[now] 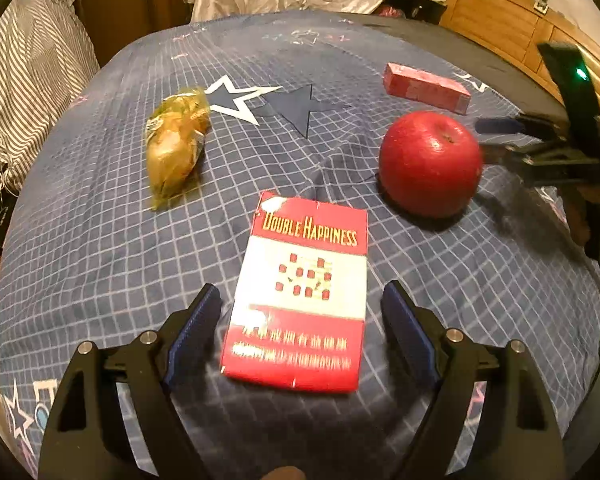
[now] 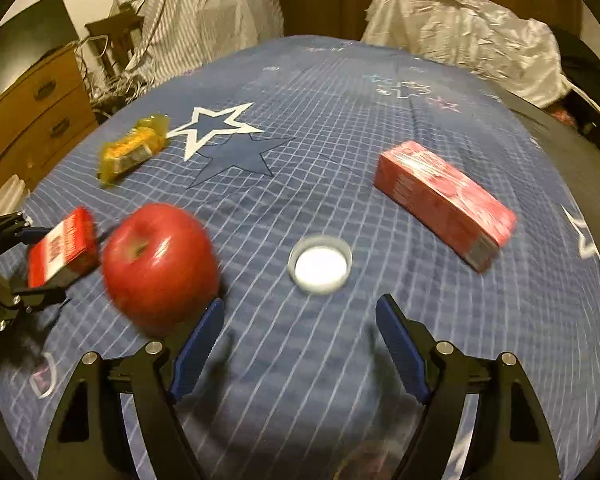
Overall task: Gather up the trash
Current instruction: 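Grasp the red Double Happiness box with the left tool while the right tool grasps the white bottle cap, then lift and carry the red box and white cap in both tools over the bucket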
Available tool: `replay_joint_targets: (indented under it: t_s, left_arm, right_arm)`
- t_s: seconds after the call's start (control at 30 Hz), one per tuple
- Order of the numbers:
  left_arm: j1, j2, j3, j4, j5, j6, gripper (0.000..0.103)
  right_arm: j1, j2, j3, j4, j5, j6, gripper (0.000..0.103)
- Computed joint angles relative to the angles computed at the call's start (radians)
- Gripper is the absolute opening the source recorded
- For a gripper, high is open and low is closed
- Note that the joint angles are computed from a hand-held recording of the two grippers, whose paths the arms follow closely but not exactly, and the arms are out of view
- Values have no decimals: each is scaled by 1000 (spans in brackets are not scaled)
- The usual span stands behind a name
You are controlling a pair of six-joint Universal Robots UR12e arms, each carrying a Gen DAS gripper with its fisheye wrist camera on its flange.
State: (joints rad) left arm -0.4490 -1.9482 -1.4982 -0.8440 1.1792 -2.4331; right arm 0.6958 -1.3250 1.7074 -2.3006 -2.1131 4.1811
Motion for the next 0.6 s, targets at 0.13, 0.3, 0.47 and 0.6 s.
replay_joint_targets:
  t_s: [0.13, 0.3, 0.47, 0.6]
  left_arm:
    - [-16, -20, 22, -6, 11, -10, 79]
    - [-20, -33, 40, -13, 5, -41, 63]
    - [-15, -29, 27, 15, -4, -62, 57]
    - [-13, -15, 2, 53, 4, -95, 56]
  right_arm:
    - [-44, 16, 1, -7, 48, -81, 65]
    - [-56, 21, 20, -51, 52, -94, 51]
    - [-45, 18, 30, -58, 14, -67, 41]
    - [-11, 10, 26, -14, -45, -4, 41]
